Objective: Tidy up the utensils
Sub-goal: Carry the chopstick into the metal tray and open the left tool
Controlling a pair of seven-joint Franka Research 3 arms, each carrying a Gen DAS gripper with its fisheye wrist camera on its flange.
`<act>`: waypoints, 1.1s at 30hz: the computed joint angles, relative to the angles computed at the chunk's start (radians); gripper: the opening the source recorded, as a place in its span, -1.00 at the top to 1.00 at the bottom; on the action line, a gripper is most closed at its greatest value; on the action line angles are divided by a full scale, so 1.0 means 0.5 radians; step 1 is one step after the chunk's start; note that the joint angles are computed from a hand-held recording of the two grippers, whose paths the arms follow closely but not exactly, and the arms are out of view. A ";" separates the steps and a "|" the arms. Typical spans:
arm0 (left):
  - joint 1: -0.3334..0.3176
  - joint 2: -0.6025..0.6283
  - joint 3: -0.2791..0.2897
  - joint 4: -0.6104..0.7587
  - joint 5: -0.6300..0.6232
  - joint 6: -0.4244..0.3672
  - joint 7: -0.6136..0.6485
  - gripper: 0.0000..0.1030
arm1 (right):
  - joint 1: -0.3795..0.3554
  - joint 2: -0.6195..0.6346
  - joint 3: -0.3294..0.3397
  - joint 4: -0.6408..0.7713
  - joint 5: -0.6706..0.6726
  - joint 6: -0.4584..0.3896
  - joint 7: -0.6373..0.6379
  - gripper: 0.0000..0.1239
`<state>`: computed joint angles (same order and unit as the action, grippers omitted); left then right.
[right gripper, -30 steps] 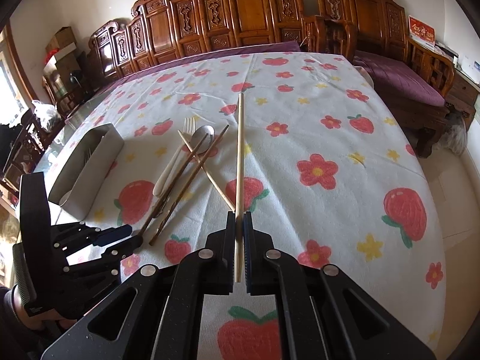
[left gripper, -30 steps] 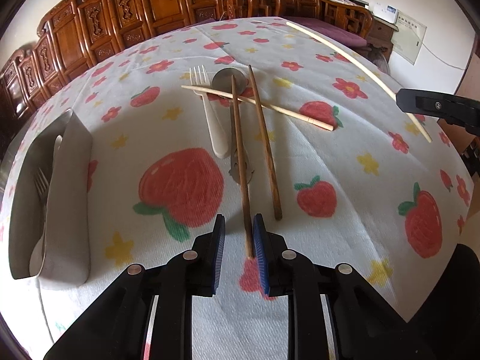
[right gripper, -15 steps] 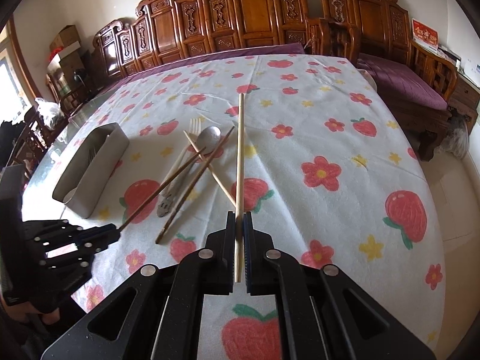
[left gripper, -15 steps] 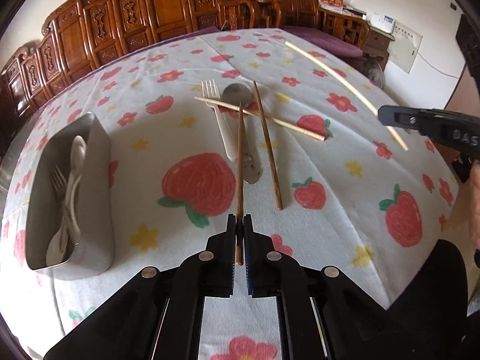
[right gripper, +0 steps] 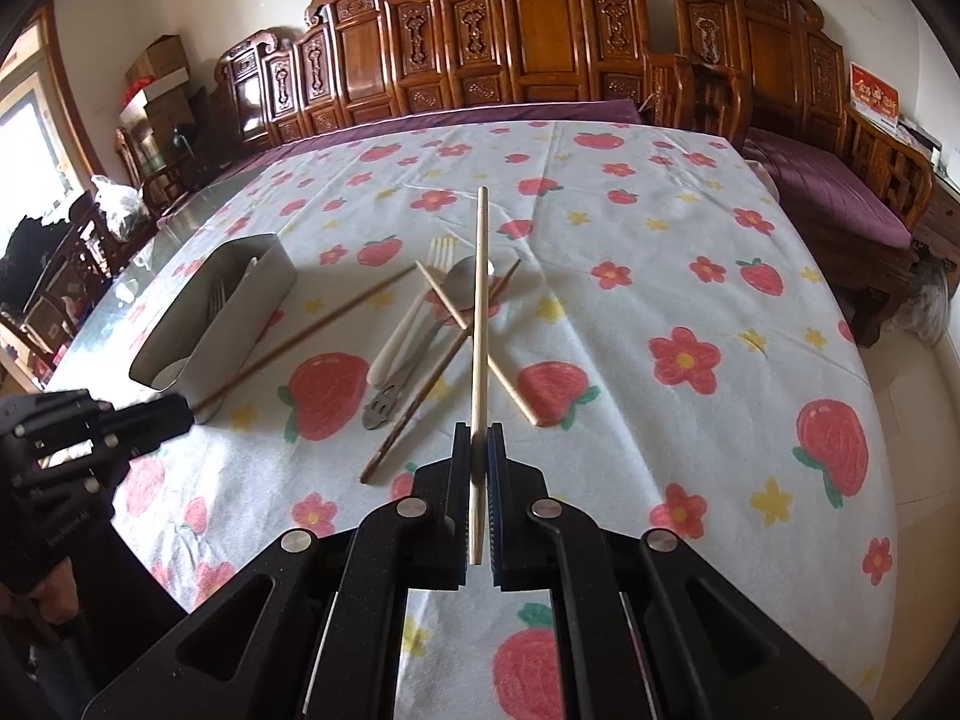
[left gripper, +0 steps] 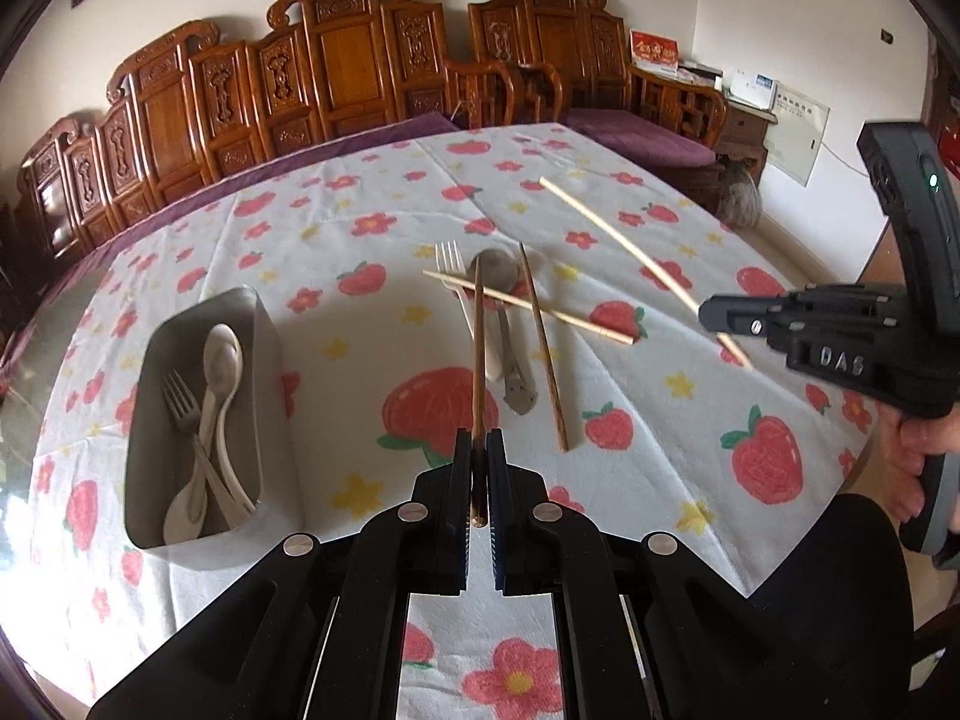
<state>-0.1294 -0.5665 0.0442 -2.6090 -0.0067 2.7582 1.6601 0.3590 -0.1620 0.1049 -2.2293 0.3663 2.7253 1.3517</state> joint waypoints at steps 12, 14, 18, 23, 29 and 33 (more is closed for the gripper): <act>0.085 -0.062 0.086 0.077 -0.007 -0.032 0.057 0.92 | 0.091 -0.052 0.019 0.010 0.115 -0.017 -0.136 0.90; 0.111 -0.070 0.100 0.076 -0.005 -0.029 0.066 0.92 | 0.107 -0.058 0.024 0.013 0.131 -0.022 -0.162 0.90; 0.163 -0.075 0.140 0.078 -0.006 -0.022 0.096 0.92 | 0.135 -0.053 0.048 0.029 0.121 -0.022 -0.185 0.90; 0.257 -0.059 0.176 0.080 0.013 -0.009 0.119 0.92 | 0.153 0.007 0.069 0.084 0.088 -0.011 -0.171 0.90; 0.340 -0.005 0.235 0.094 -0.013 -0.012 0.159 0.92 | 0.158 0.087 0.096 0.174 -0.008 -0.033 -0.082 0.90; 0.413 0.027 0.250 0.084 -0.005 -0.023 0.195 0.92 | 0.173 0.129 0.110 0.227 -0.052 -0.038 -0.040 0.90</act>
